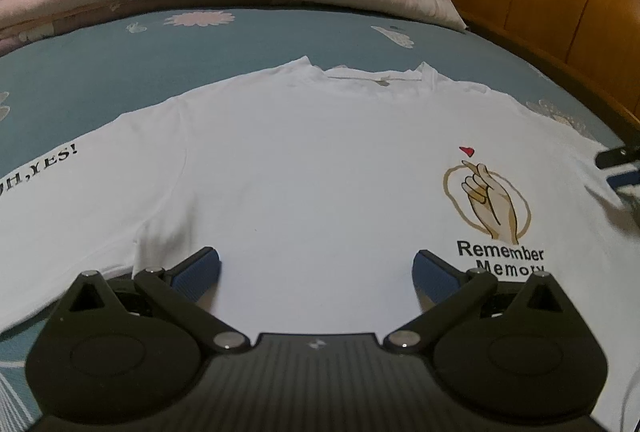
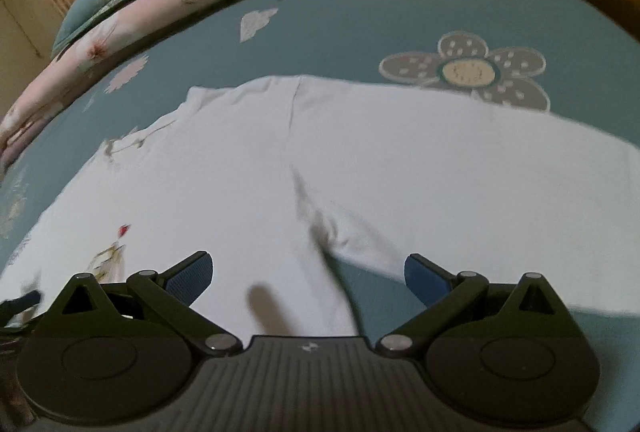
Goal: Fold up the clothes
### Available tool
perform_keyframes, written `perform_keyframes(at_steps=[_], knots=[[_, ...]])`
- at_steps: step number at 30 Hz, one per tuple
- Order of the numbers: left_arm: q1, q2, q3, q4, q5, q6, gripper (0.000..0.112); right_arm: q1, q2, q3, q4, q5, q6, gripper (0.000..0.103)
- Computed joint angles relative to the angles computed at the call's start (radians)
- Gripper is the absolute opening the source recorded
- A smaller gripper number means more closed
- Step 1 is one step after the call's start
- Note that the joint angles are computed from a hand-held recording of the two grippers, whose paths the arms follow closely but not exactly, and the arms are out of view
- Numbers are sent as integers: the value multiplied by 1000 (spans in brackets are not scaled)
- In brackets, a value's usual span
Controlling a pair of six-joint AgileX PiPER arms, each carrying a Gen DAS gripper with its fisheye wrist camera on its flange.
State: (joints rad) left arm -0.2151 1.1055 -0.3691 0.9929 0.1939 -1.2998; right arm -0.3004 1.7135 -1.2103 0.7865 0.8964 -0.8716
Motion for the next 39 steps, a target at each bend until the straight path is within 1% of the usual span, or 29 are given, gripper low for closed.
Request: perform_keyframes(at_steps=[2,5,9,11,13,15,17,19,21,23,26,27,29,31,32,33,34,36,39], knots=[[9,-1,1,-26,-10,21,102,-7,-12,-24,-1,37,25,103],[14,-1,-1,-40,-15,29,102,7,-25,-43,50,21,33,103],[13,1,-2,-35,-15,25,102,31,5,-43,128,86,28,103],[7,5,-4,-9,-10,-1,102,60,-6,-1,113,57,-2,103],[7,5,-3,-7,-10,0,102,86,-10,34,64,5,2,103],[17,2,-2,-43,-18,40,102,85,-16,62,29,-28,-4,103],[32,-1,-1,-100,-30,98,102,60,-37,70,37,-26,-34,103],[46,-4,-1,-162,-42,158,102,51,-54,45,15,-28,17,103],[55,-5,0,-197,-51,192,102,42,-40,7,60,12,15,103],[54,-4,-1,-197,-51,193,102,37,-26,-30,102,46,16,103],[44,0,-2,-135,-43,132,102,91,7,-49,122,41,19,103],[43,0,-2,-131,-42,131,102,112,19,-52,120,33,21,103],[43,0,-1,-135,-42,138,102,157,33,-32,71,-29,40,103],[54,-5,-1,-205,-49,211,102,175,37,-3,29,-89,52,103],[60,-8,0,-247,-52,254,102,154,28,23,60,-94,9,103],[66,-10,0,-296,-55,304,102,132,20,44,87,-93,-24,103],[68,-11,-1,-318,-56,326,102,110,7,53,86,-79,-17,103],[68,-11,-2,-322,-54,322,102,75,-24,65,49,-57,25,103],[65,-10,-3,-307,-53,293,102,44,-96,99,34,-19,30,103]])
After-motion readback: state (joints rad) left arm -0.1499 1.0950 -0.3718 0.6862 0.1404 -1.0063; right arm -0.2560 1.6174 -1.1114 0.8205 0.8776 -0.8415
